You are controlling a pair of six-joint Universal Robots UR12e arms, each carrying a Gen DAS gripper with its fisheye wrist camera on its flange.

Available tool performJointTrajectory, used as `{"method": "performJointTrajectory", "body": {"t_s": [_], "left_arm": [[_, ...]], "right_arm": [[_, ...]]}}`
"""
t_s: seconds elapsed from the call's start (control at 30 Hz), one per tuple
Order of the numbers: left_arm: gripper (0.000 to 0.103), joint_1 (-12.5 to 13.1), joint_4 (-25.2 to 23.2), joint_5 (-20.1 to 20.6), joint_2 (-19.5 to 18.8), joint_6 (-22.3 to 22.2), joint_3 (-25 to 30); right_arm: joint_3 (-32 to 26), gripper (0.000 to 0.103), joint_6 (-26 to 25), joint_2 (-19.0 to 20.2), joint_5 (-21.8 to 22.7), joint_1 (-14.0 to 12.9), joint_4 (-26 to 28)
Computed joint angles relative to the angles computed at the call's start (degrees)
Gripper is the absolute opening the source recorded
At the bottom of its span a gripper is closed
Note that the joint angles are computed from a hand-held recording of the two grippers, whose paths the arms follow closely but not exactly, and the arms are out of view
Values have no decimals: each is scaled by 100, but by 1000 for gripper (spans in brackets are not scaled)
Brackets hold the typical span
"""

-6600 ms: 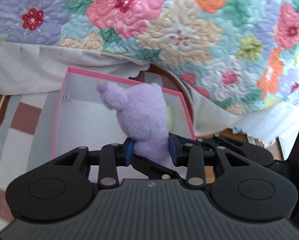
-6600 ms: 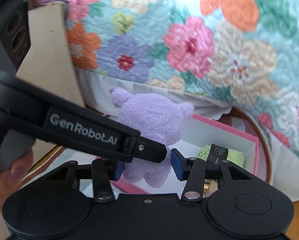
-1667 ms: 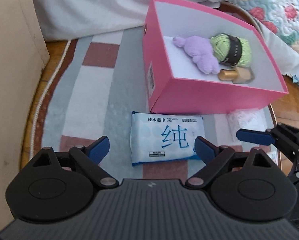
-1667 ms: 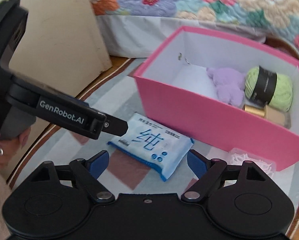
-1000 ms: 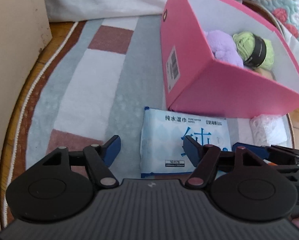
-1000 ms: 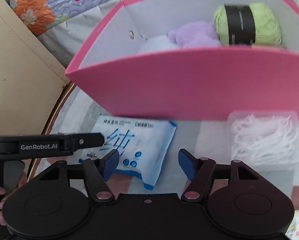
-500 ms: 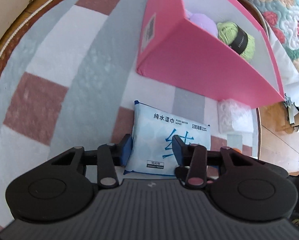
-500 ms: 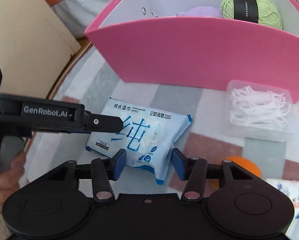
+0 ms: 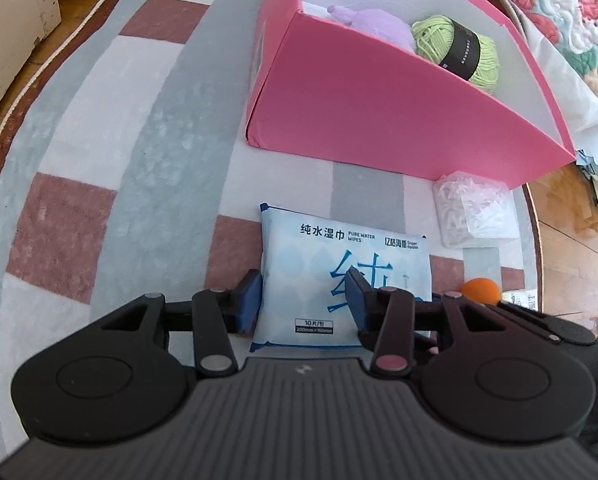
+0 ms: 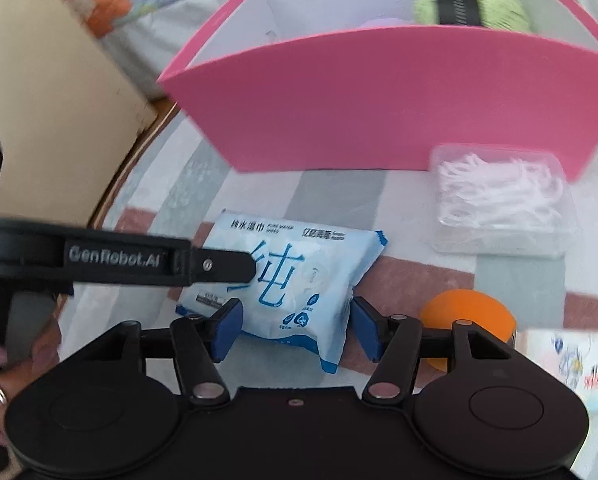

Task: Organize objects
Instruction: 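Lower the left gripper onto the blue-and-white wet-wipes pack and close, then lift the wet-wipes pack with the left gripper and carry it over the box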

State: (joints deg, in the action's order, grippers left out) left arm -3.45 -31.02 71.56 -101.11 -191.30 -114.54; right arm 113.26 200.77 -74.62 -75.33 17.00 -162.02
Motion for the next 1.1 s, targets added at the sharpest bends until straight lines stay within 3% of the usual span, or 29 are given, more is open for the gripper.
{"method": "performJointTrajectory", "body": {"t_s": [0.27,0.33,0.47,0.57,0.77,0.93,1.0,1.1], "left_arm": [[44,10,19,5,10,-30,-11],[44,-5,58,52,15,5,-26],[42,42,19,-148,75,-61,-98],[42,90,-18,-302,148,-113,-171],[42,51,-154,-359,277,-81,-234],[41,-39,-75,-327,522,-34,-367],[43,-49,-61,-422,644,-35,-430],[44,-130,-48,-351,813,102,-484]], "right_arm": [[119,71,721,-26,552,-181,-184],[35,67,592,3,377,-101,-23],[-123,51,26,35,-332,161,272],[-115,48,-154,28,-378,191,253],[-209,51,-629,-91,-789,333,665],[-121,56,-930,-314,-599,258,884],[-83,64,-1013,-414,-430,222,1047],[9,65,-1089,-584,-339,204,1164]]}}
